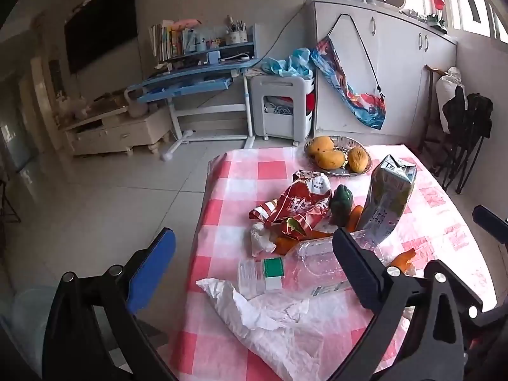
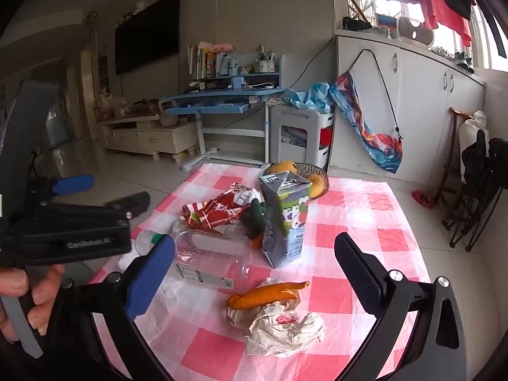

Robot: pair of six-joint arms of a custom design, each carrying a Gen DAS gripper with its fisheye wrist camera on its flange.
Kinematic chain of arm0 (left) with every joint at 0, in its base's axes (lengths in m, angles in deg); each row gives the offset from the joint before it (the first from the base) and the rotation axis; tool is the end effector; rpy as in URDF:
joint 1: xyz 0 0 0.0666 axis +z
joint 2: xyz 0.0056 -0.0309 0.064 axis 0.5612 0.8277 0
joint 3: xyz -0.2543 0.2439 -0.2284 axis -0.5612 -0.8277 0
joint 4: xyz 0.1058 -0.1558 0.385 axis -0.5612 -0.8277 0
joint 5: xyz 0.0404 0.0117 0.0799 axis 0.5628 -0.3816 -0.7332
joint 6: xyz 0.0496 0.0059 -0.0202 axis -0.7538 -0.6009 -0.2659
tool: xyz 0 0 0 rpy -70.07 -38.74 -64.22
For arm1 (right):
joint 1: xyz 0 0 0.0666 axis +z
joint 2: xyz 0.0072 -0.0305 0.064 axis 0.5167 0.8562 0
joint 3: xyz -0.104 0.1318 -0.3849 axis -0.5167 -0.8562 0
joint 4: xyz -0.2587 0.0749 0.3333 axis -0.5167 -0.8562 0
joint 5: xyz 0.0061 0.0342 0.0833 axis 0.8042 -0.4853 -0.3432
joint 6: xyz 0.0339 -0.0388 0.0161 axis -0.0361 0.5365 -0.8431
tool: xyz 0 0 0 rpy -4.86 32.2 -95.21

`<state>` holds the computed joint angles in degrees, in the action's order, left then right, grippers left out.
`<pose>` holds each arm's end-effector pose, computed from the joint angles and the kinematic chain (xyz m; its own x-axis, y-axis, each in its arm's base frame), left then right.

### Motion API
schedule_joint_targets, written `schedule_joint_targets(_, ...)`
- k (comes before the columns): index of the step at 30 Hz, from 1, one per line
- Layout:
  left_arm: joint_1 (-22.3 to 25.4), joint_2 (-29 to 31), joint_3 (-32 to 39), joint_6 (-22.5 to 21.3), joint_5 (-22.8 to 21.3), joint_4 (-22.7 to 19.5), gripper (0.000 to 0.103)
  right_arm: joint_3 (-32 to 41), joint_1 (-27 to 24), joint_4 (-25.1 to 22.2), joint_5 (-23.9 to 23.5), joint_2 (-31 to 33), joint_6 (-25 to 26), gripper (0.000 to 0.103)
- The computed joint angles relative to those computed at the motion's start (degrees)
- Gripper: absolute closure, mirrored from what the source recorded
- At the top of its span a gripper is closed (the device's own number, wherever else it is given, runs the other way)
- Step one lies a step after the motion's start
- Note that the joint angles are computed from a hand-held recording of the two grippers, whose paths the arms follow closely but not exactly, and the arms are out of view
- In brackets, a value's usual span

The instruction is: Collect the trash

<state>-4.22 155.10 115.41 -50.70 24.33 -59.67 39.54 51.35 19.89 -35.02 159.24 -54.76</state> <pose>0.5452 -0.4014 0.5848 -0.6095 -0.1116 -0.7849 -0.2878 0.9537 0.0879 0.5099 0.1934 0.5525 -0.4403 -0.2217 -0.8700 -0.4929 0.8696 0.0279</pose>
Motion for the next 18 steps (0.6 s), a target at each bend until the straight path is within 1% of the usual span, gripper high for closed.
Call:
schedule_joint_targets(3,0.1,0.1,-0.2,0.4,0.3,-0.4,0.007,0.3,0.2,-0.3,0.4,0.6,1.4,0.006)
schedule_joint_targets(6,0.3,-0.2,-0.7,1.0,0.8,-0.4,0.007,-0.1,-0.7,-1.2,-1.2,0.0,1.2,0.006)
schedule_joint_targets(7,0.2,-0.2,-0.7,1.1,0.8,-0.5,0.007,-0.9,-0.5,-0.6,-1.1,-0.4,1.2,0.006)
schedule_joint_targets(10,0.3,-0.3,-0.8,1.1,0.9,-0.4,0.007,-0.5,0.5,-1.2,0.3,-0.5,1.3,0.006)
schedule_joint_targets(11,0.3,-0.2,-0.8,1.1,0.9,-0.5,0.007,-0.4,0.4,-0.6,0.4,0.1,1.6,0.006)
schedule_joint_targets(16,0.1,0.1,-0.3,1.1,0.9,-1.1,0.007,-0.5,0.2,-0.6,0.3,0.1,1.4,0.006)
schedule_joint_targets(18,0.1,0.0,-0.5,1.3,0.9,-0.9,0.007,0.0,0.1,-1.7,0.5,0.3,2.0,0.006)
